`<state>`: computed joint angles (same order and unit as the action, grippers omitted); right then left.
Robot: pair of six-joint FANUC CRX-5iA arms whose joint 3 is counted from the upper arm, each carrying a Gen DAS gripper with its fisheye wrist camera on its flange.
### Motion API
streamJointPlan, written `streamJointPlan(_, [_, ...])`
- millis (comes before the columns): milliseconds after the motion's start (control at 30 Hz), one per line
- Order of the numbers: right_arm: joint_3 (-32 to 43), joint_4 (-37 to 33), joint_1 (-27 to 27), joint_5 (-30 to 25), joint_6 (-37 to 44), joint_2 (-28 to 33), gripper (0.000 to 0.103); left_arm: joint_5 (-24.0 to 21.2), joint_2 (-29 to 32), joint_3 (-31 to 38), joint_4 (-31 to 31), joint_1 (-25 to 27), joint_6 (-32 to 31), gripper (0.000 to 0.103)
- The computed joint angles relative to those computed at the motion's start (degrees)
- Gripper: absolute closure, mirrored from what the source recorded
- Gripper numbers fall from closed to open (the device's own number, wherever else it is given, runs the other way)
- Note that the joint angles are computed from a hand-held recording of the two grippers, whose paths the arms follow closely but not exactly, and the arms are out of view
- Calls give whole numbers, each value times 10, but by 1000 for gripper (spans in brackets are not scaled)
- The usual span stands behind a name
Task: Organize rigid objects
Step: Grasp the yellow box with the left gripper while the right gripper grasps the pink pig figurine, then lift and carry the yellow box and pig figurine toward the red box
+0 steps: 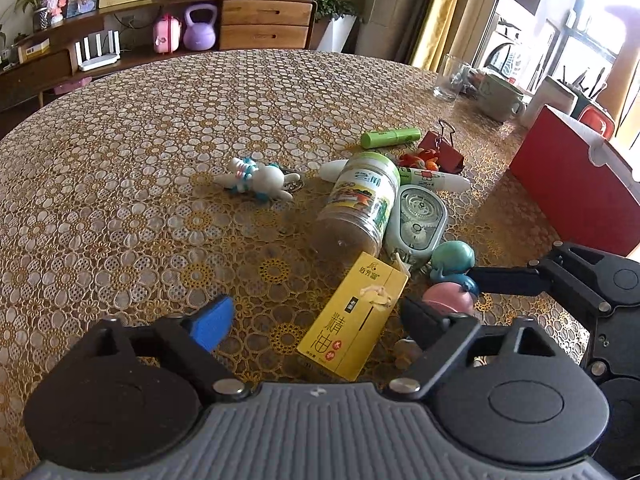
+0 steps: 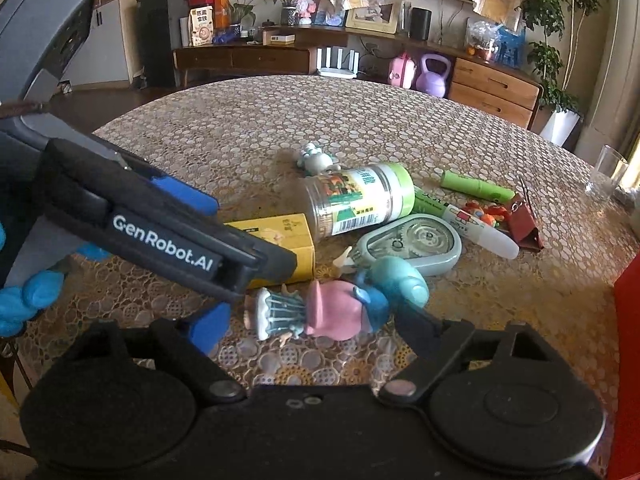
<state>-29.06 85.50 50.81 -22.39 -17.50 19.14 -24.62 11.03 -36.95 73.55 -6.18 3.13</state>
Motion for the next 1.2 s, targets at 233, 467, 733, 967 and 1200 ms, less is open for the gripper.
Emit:
streamJointPlan(233, [3,-13,5,-7,8,5,23,-16,0,-4,16,-3,-30,45])
streamJointPlan(467, [-3,-13,8,-16,-5,0,27,-33,-1,0,-11,2,-11,70])
streamJointPlan(733, [-22,9,10,-16,-44,-19,27,-28,-8,2,-43,7,37,72])
streamJointPlan(967, [-48,14,22,-26,-75,-47,27,-34,-21,-2,-77,12,75,73])
streamJointPlan(1200, [-81,22,32,-46,-106,-83,27,-42,-38,-10,-94,8,93,73])
